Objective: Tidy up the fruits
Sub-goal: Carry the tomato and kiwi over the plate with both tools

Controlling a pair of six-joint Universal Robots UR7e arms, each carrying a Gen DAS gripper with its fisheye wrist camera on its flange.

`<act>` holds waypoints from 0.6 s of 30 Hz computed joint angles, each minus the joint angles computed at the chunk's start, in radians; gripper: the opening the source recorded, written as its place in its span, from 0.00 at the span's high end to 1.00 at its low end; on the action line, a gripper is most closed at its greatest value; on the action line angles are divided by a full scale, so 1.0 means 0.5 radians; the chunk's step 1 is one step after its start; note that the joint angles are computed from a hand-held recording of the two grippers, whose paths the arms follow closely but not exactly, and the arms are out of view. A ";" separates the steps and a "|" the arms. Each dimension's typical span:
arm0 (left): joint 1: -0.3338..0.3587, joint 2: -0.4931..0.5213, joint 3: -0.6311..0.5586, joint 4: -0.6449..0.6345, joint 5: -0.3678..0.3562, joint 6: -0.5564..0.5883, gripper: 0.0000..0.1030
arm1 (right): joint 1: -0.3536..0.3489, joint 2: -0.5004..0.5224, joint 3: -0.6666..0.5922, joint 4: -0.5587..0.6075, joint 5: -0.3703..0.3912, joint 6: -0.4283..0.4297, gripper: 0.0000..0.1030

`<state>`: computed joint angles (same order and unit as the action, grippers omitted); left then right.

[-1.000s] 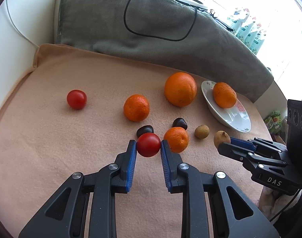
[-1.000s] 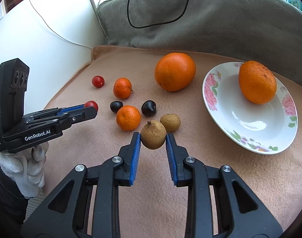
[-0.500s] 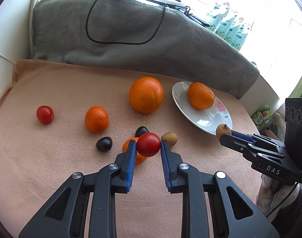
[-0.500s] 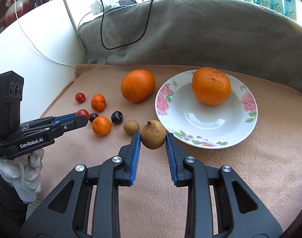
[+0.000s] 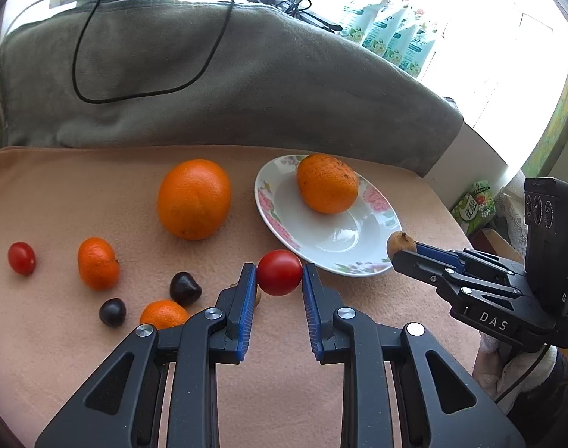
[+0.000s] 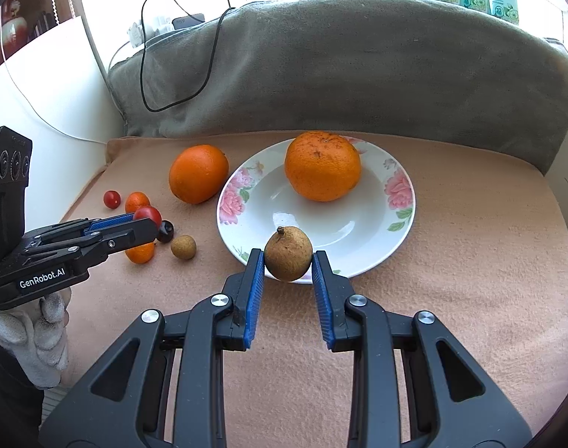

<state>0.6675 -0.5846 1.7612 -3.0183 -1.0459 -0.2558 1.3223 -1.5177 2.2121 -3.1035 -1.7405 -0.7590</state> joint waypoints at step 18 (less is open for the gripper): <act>0.008 0.167 -0.246 0.142 -0.094 0.085 0.78 | -0.042 0.049 -0.077 0.005 -0.037 0.019 0.73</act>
<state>0.6716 -0.5009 1.6381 -2.9474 -1.0930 -0.2134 1.3013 -1.4934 2.1739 -3.1008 -1.7588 -0.7495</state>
